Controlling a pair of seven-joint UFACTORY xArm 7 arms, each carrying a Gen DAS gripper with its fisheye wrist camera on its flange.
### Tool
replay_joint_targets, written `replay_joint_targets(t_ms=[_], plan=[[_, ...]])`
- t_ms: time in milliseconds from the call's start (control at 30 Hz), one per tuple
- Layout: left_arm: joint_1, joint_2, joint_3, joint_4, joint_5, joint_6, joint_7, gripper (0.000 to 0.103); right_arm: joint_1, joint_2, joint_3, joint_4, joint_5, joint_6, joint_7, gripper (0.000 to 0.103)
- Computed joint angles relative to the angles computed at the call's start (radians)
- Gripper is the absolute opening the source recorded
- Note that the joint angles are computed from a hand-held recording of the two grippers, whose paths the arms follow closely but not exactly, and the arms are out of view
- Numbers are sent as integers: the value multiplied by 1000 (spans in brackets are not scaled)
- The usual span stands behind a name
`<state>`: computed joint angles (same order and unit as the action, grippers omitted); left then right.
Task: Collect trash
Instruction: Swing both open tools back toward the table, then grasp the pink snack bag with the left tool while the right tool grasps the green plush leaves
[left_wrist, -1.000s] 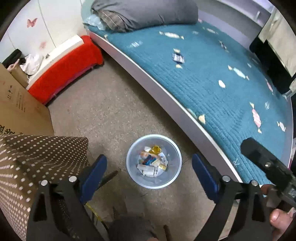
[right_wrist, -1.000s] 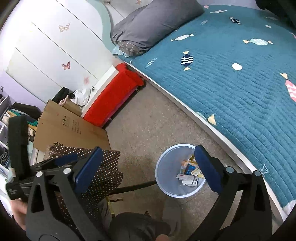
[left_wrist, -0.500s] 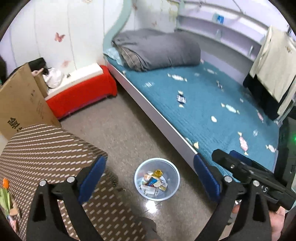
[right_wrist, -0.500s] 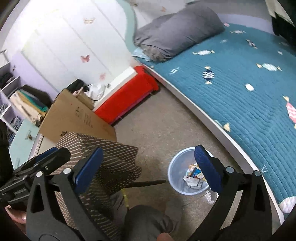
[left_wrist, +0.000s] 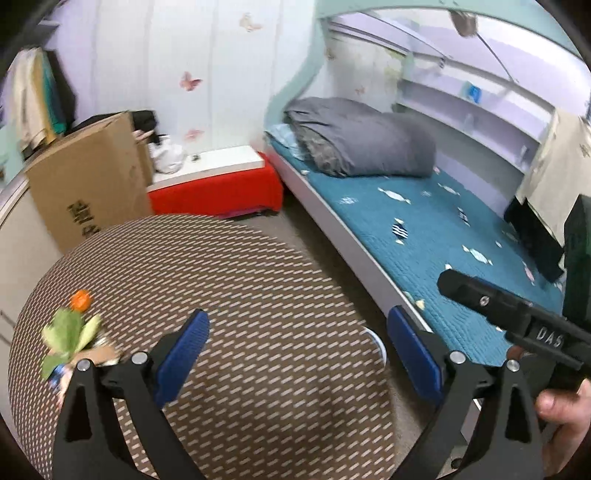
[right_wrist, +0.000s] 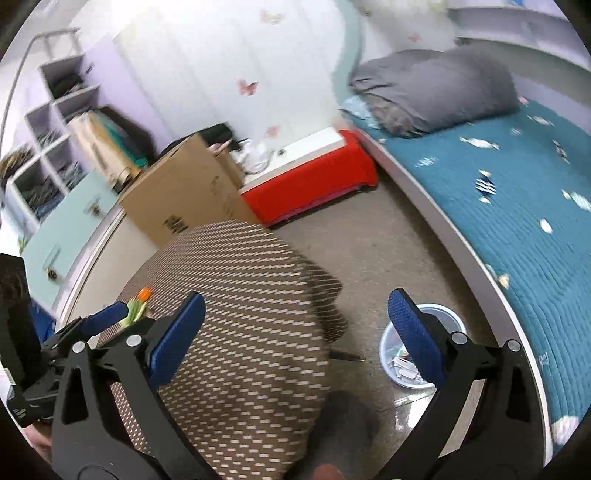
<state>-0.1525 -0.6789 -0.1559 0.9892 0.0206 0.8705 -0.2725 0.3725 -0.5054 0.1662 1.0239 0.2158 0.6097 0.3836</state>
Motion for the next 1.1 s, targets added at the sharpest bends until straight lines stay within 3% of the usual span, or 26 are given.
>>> replay_joint_targets(t_ms=[433, 700, 833, 967, 1100], plan=[[204, -320, 171, -213, 55, 112, 44, 95, 155, 376, 165, 362, -105, 41, -25, 97], [370, -423, 283, -302, 97, 163, 78, 95, 296, 665, 182, 641, -188, 112, -49, 96], [434, -436, 319, -326, 102, 174, 88, 95, 378, 811, 155, 809, -244, 177, -64, 75], [486, -430, 350, -338, 109, 172, 99, 95, 441, 928, 117, 951, -263, 234, -68, 65], [513, -429, 362, -342, 108, 170, 117, 95, 491, 1034, 87, 1093, -271, 302, -87, 47]])
